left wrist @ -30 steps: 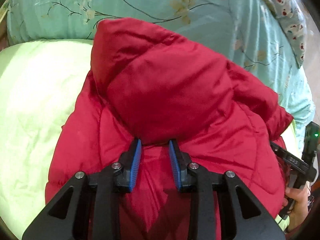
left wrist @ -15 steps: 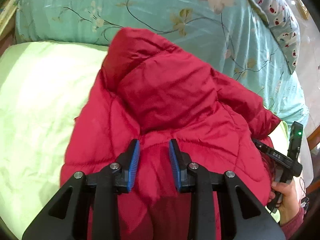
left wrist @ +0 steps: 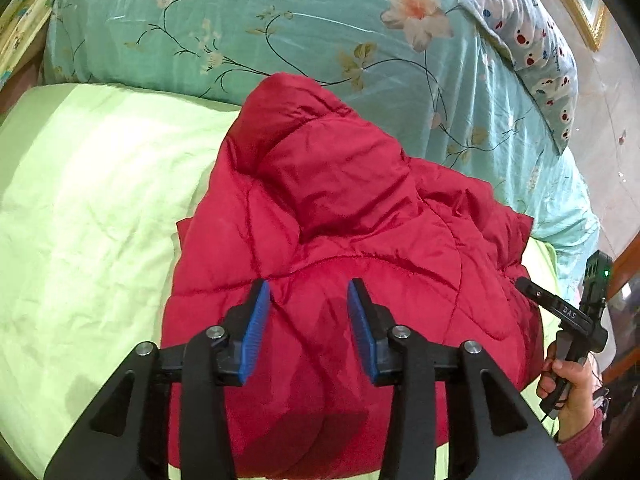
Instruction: Fold large clothes
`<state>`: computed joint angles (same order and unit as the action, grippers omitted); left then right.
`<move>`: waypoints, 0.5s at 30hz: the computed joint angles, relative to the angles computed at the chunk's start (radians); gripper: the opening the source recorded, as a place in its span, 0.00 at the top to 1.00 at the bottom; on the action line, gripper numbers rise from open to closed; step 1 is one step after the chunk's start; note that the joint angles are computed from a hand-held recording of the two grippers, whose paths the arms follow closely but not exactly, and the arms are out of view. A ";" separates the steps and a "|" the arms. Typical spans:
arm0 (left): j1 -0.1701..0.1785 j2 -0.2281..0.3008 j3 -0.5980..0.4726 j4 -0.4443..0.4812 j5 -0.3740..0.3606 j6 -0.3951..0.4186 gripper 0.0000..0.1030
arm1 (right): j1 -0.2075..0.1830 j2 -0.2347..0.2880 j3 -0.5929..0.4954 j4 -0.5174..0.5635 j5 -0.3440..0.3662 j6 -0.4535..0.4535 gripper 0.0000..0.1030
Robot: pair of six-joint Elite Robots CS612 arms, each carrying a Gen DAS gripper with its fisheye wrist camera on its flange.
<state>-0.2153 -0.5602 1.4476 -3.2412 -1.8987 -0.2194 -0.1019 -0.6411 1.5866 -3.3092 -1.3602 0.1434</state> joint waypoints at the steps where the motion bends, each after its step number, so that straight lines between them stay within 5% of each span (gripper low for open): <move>1: 0.002 0.002 0.000 -0.004 -0.005 -0.004 0.62 | -0.004 -0.008 0.015 -0.004 0.004 0.000 0.28; 15: 0.039 0.002 0.010 0.004 -0.028 0.006 0.34 | -0.089 -0.082 0.165 -0.031 0.051 0.046 0.18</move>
